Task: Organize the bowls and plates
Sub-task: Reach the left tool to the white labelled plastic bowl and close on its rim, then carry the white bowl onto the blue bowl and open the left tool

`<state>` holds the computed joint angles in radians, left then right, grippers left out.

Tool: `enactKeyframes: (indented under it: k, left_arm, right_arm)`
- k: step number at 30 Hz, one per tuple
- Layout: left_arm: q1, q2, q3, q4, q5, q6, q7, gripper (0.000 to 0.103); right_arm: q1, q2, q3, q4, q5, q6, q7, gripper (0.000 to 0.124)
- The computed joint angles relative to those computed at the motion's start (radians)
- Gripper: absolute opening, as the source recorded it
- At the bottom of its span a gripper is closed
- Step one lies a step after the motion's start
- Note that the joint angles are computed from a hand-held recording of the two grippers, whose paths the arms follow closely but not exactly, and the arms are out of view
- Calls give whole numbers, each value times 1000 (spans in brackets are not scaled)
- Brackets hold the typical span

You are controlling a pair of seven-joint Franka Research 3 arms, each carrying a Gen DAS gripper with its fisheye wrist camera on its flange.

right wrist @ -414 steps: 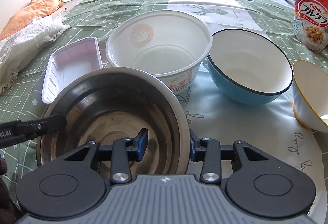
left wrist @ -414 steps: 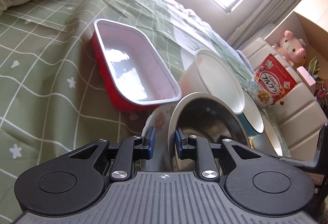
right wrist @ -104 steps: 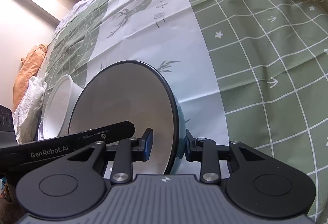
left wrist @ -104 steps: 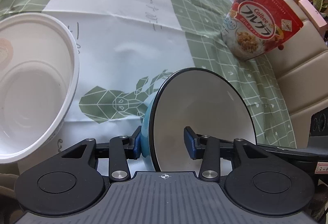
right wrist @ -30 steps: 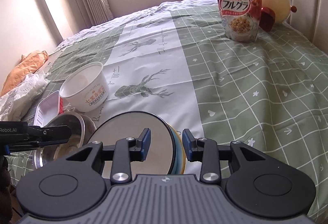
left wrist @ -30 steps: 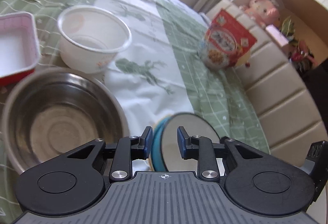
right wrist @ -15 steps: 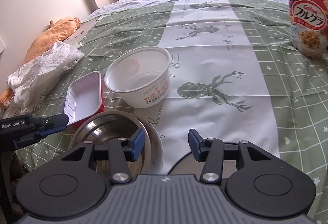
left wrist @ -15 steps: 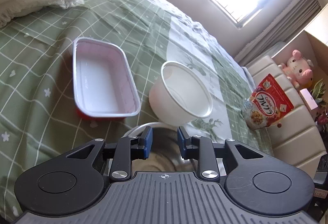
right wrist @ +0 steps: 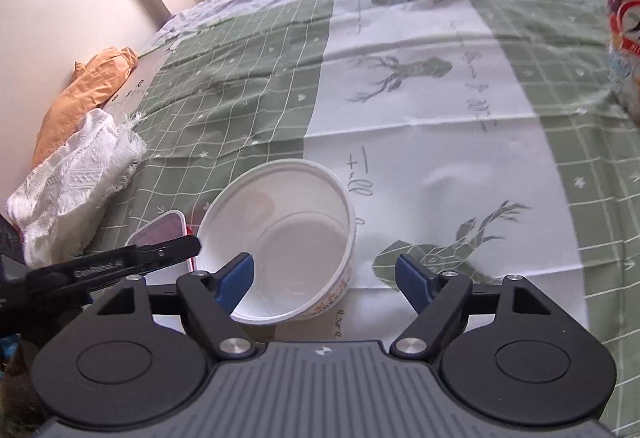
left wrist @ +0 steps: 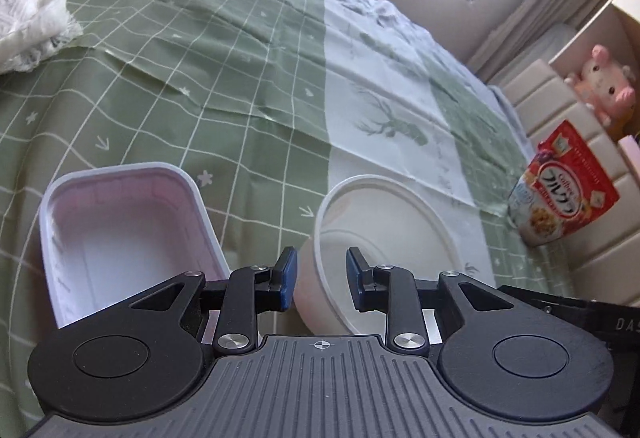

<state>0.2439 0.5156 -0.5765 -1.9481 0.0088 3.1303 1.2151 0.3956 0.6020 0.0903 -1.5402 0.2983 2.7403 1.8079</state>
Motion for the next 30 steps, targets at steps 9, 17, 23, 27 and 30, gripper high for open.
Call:
enactKeyframes:
  k: [9,17,23,27,30]
  left_arm:
    - [35,222,-84,190,12,-77,99,30]
    - [-35,258,-24,259,-53,-128,163,26]
    - [35,108,-99,83,-67,-1,175,26]
    - [147,8,-241,-42,-44,59,145,26]
    - [187,-56,-313,-105,-18,71,105,26]
  right_arm:
    - [5,364,-23,534,-38,-392,176,53]
    - [21,445,-30,673,-86,-489,198,38]
    - [2,171,-9,282,-46,-284,129,37]
    - [-3,-68,-5,-39,-22,-126,84,37]
    - [9,-225,-17,-244,-37,-50,83,37]
